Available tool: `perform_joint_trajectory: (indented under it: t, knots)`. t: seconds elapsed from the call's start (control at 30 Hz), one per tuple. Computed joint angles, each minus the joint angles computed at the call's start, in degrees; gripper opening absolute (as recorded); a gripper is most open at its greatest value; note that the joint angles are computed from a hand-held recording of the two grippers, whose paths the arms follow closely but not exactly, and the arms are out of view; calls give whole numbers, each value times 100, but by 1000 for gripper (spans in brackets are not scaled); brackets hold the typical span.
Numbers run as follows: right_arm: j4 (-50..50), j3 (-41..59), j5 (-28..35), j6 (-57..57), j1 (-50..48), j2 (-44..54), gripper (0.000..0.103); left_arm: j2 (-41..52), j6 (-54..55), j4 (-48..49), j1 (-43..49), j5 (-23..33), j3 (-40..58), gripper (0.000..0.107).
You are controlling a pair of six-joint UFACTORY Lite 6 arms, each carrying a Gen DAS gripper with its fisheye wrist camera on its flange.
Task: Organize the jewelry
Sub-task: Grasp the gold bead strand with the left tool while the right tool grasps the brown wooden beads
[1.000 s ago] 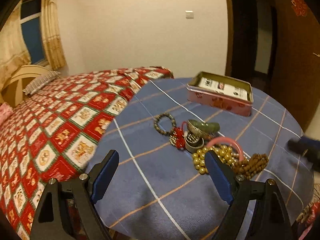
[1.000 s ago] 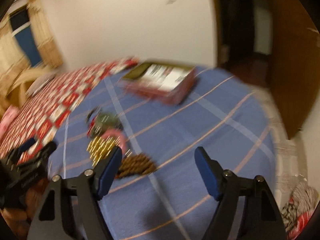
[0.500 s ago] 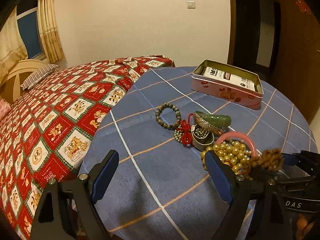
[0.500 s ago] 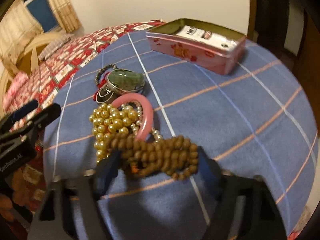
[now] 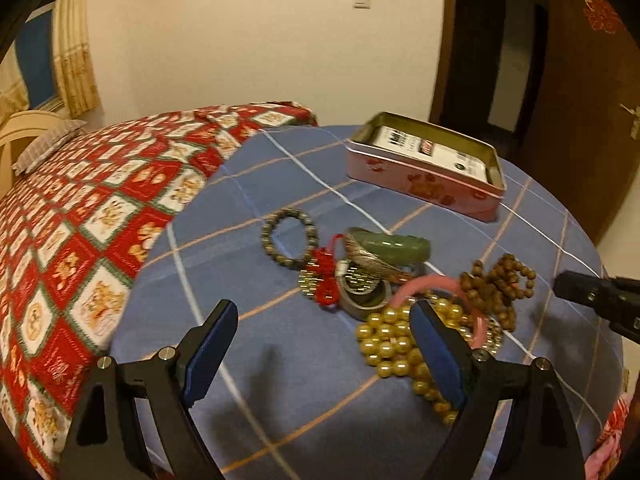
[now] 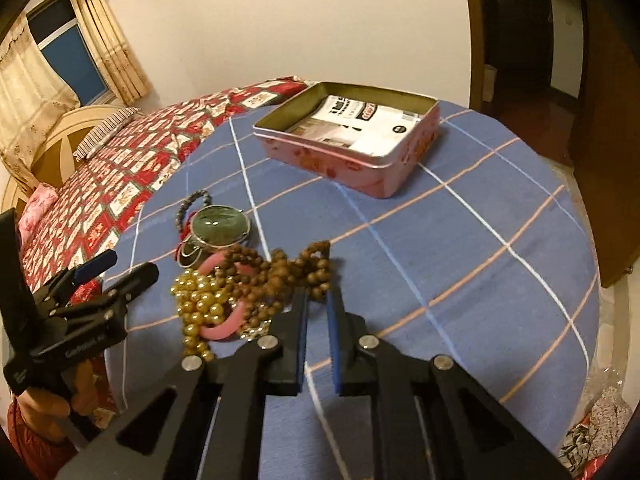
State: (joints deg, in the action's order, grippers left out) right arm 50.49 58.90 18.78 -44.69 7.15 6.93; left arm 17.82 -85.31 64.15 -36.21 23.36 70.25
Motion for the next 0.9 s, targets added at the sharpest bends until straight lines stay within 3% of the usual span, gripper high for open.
perform_joint_trajectory:
  t: [0.03,0.13,0.17,0.27,0.43,0.5,0.53,0.73,0.9]
  knots:
    - [246,76,57,-205,-45,128,21,28,11,30,-30,-35,31,88]
    - [562,315,369,-261,-183,437,82,97,-30,194,-113,26,116,88]
    - [882,217,417,-496,-225,362,84,90,-12,220,-117,6,104,88]
    - [1723,469,800,-1051,-279,692,78,98,191,149,-119,-62,82,88]
    - [825,1406,751,-159,122,1713,57,62,659,-70,-149,-243,45,88]
    - [1172,1338,822,-419,16,1706,19,51,763,-47,-198,-268,43,88]
    - [1169,1361,896,-424,-62,1718,9,60,734,13,-212,-287,44,88]
    - [1779,994,799,-957,-502,1181,7,316,882,-291,-123,-447,184,88]
    - [1690,1140,1016,-745,-578,1248,16,615,1160,-768,-45,-592,445,88]
